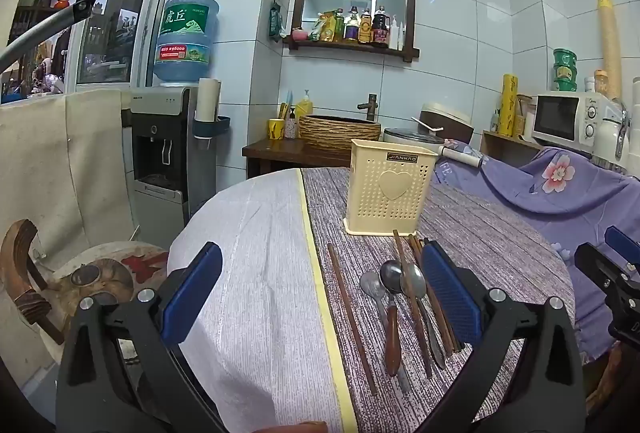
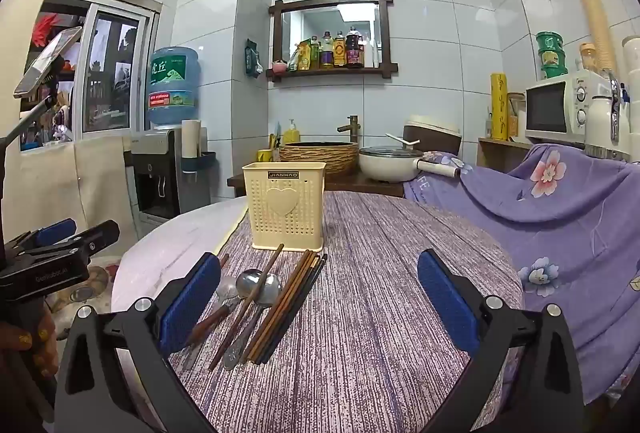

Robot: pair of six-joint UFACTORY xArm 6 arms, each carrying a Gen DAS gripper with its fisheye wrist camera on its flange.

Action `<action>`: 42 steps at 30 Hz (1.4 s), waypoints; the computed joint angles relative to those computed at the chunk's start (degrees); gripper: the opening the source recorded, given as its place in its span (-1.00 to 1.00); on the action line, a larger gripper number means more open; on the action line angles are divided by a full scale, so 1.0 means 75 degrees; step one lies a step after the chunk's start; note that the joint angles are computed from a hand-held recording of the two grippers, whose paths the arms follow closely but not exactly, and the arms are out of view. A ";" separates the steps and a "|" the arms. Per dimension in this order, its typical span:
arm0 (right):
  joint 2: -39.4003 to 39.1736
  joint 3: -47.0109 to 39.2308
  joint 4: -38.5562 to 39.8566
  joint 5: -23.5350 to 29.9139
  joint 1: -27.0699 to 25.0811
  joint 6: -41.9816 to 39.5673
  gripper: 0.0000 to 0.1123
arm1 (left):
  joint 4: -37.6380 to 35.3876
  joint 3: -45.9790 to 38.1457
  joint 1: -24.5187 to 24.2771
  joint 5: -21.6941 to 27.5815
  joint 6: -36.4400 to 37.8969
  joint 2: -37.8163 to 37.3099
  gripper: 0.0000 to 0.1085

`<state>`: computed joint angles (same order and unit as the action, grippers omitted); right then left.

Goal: Organize utensils

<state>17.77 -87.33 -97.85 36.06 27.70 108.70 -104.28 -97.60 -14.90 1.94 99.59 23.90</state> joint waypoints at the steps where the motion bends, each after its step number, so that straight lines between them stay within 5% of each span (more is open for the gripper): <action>1: 0.0005 -0.0003 -0.0043 0.0003 -0.0001 0.0037 0.73 | 0.0000 0.0000 0.0000 0.0000 0.0000 0.0000 0.81; 16: -0.0035 0.0014 0.0059 -0.0034 -0.0011 -0.0023 0.73 | -0.0319 0.0083 0.0023 -0.0011 0.0382 -0.0014 0.81; 42: 0.0292 -0.0235 0.0053 -0.0174 -0.0121 0.0009 0.73 | 0.0586 -0.0058 -0.0070 -0.0166 -0.0386 0.0194 0.81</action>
<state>19.96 -89.09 -97.46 34.76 26.79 108.77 -99.88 -98.04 -15.43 0.69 96.69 25.36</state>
